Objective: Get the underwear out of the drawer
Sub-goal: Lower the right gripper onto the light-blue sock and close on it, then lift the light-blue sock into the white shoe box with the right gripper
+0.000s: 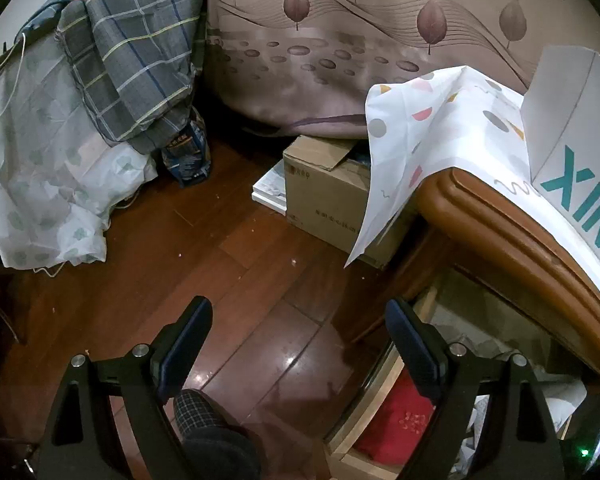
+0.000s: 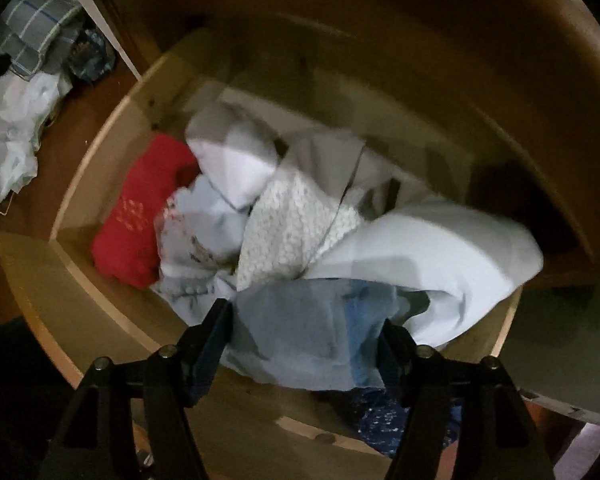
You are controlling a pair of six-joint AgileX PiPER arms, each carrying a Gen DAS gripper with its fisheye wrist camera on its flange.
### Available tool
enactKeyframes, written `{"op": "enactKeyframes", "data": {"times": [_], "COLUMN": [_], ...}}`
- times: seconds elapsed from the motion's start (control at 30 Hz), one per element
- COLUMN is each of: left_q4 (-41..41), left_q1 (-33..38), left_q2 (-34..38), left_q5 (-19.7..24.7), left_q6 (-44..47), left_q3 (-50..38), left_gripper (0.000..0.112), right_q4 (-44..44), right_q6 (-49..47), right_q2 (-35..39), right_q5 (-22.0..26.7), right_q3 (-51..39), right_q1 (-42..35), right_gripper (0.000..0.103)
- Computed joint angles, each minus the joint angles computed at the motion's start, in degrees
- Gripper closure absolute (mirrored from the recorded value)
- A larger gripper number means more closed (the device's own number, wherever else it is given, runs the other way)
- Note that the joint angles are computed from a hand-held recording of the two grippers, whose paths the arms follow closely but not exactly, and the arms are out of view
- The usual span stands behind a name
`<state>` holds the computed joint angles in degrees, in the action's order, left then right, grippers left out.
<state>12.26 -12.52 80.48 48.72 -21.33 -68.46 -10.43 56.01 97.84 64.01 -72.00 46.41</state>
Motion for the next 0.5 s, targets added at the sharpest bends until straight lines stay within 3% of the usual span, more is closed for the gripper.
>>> {"op": "enactKeyframes", "data": {"times": [0.13, 0.27, 0.5], "left_q4": [-0.02, 0.47, 0.44], "left_q1": [-0.14, -0.42, -0.24], "left_q2": [0.08, 0.1, -0.14], "left_q5": [0.45, 0.4, -0.06], "left_q6": [0.31, -0.3, -0.62], "left_q3": [-0.19, -0.16, 0.19], "left_gripper": [0.026, 0.026, 0.026], "right_q4": [2.69, 2.06, -1.0], "right_q6": [-0.46, 1.96, 7.29], "right_q2": [1.25, 0.83, -3.56], "right_q5": [-0.34, -0.08, 2.34], "right_q3": [-0.01, -0.02, -0.41], "right_q1": [-0.58, 0.17, 2.19], "right_gripper": [0.031, 0.046, 0.051]}}
